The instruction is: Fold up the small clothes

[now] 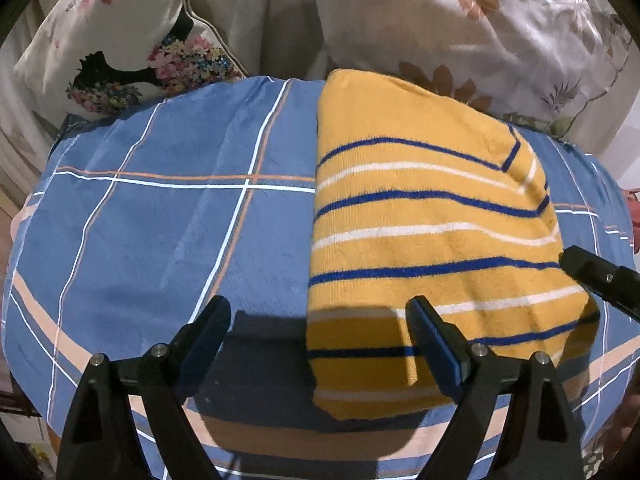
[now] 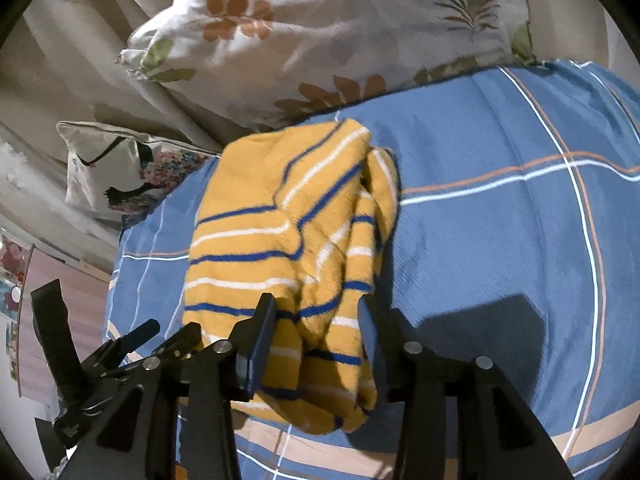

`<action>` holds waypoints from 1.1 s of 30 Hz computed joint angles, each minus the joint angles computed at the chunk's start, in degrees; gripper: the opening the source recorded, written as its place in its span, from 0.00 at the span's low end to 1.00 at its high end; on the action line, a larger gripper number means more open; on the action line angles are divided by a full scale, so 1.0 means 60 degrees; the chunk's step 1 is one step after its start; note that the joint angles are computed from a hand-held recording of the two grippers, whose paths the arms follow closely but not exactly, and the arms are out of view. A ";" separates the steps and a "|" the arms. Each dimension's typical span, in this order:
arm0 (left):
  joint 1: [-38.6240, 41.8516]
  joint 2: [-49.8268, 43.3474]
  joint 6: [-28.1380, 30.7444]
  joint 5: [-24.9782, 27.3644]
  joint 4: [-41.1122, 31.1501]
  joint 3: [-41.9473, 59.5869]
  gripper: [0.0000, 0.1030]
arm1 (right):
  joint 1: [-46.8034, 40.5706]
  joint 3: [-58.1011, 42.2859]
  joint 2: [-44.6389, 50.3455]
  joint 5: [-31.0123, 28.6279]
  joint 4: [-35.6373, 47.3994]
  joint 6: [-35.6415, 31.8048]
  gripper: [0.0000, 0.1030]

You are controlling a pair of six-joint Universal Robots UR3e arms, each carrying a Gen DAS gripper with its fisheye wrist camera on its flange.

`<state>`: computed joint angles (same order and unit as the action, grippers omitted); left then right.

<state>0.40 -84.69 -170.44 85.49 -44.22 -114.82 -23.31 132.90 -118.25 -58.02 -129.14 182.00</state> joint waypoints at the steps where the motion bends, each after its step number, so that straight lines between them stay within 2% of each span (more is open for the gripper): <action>1: -0.0062 -0.0021 -0.0019 0.0067 0.0057 -0.0027 0.87 | -0.0017 0.0057 -0.0009 -0.0009 -0.0003 -0.0004 0.48; 10: -0.0113 0.0003 0.0029 0.0149 0.0063 -0.0032 0.87 | -0.0179 0.0236 -0.0031 0.0084 0.0030 -0.0133 0.51; 18: 0.0249 0.0791 0.0160 -0.0123 -0.0493 -0.0189 0.87 | -0.0165 0.0175 -0.0139 0.0060 0.0181 -0.0140 0.52; 21: 0.0736 0.1289 0.0351 -0.0692 -0.0901 -0.0149 0.87 | -0.0529 0.0137 -0.0544 0.0442 0.0606 -0.0249 0.53; 25: 0.2181 0.1529 0.0851 -0.2351 -0.1532 0.0215 0.87 | -0.1117 0.0063 -0.0550 0.0966 0.0408 -0.0117 0.71; 29: 0.3017 -0.0076 0.1207 -0.3700 -0.2508 0.1616 0.87 | -0.1068 -0.0142 0.0706 0.1013 -0.0849 0.0648 0.76; 33: 0.3005 -0.2237 0.1571 -0.4367 -0.3048 0.3201 0.87 | -0.0430 -0.0597 0.2728 0.0526 -0.2552 0.1517 0.76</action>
